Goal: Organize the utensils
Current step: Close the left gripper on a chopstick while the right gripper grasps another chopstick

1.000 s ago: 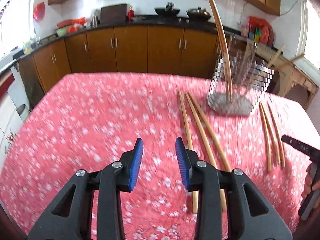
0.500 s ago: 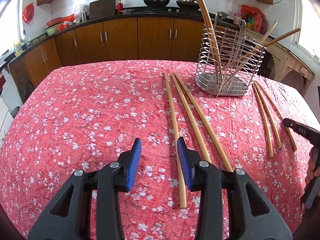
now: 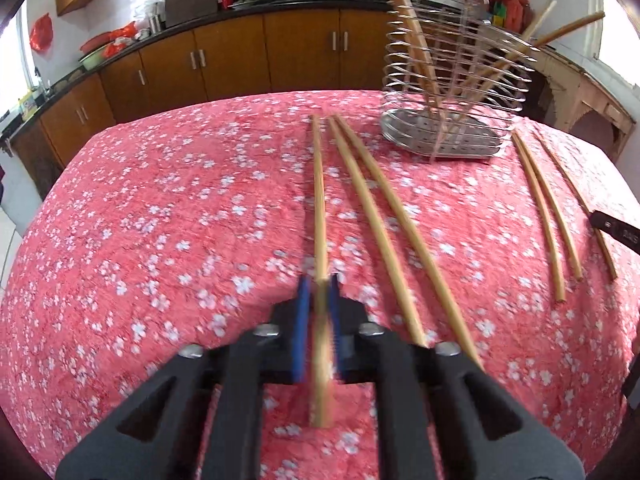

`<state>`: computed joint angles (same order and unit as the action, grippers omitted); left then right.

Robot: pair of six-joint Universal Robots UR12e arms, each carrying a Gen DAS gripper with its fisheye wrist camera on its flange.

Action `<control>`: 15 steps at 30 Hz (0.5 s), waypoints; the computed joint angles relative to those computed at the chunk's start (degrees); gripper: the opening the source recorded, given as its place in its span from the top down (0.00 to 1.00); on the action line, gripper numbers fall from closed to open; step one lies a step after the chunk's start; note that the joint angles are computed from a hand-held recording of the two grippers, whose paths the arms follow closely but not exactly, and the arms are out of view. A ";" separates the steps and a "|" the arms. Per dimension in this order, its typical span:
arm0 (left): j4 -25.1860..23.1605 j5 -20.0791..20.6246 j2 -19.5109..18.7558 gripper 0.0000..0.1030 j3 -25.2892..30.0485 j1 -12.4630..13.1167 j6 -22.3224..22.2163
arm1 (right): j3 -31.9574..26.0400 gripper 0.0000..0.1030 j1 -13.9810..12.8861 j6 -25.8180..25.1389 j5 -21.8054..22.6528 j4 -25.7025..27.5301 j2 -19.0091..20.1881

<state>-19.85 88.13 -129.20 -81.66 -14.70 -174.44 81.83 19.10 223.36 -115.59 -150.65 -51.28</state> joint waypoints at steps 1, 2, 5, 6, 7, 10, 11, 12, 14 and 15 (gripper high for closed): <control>-0.17 0.59 -0.15 0.93 0.31 0.09 -0.56 | 0.09 0.92 -0.01 -0.06 0.07 -0.14 -0.02; -0.24 1.19 -0.34 0.93 0.66 0.19 -1.05 | 0.05 0.92 0.12 0.00 0.03 -0.08 -0.02; -0.66 1.30 -0.65 0.93 1.33 0.85 -2.45 | 0.16 0.92 0.04 -0.04 0.35 -0.39 -0.06; -0.77 1.05 -0.73 0.93 1.49 0.98 -2.53 | 0.29 0.92 0.01 -0.02 0.40 -0.48 -0.15; -0.81 0.81 -0.73 0.93 1.50 1.08 -2.56 | 0.27 0.92 0.03 0.05 0.38 -0.43 -0.15; -0.86 1.03 -0.69 0.93 1.49 1.05 -2.38 | 0.16 0.92 0.03 -0.03 0.26 -0.15 -0.15; -0.88 1.44 -0.69 0.93 1.50 0.93 -2.17 | 0.22 0.92 0.01 -0.02 0.29 -0.17 -0.19; -0.91 1.67 -0.70 0.93 1.54 0.88 -2.06 | 0.10 0.92 0.03 0.05 0.31 -0.11 -0.14; -1.02 1.88 -0.80 0.92 1.74 0.89 -1.85 | 0.16 0.92 0.03 0.14 0.42 -0.26 -0.17; -1.18 2.08 -1.01 0.92 2.10 0.73 -1.94 | 0.11 0.92 0.06 0.23 0.43 -0.23 -0.14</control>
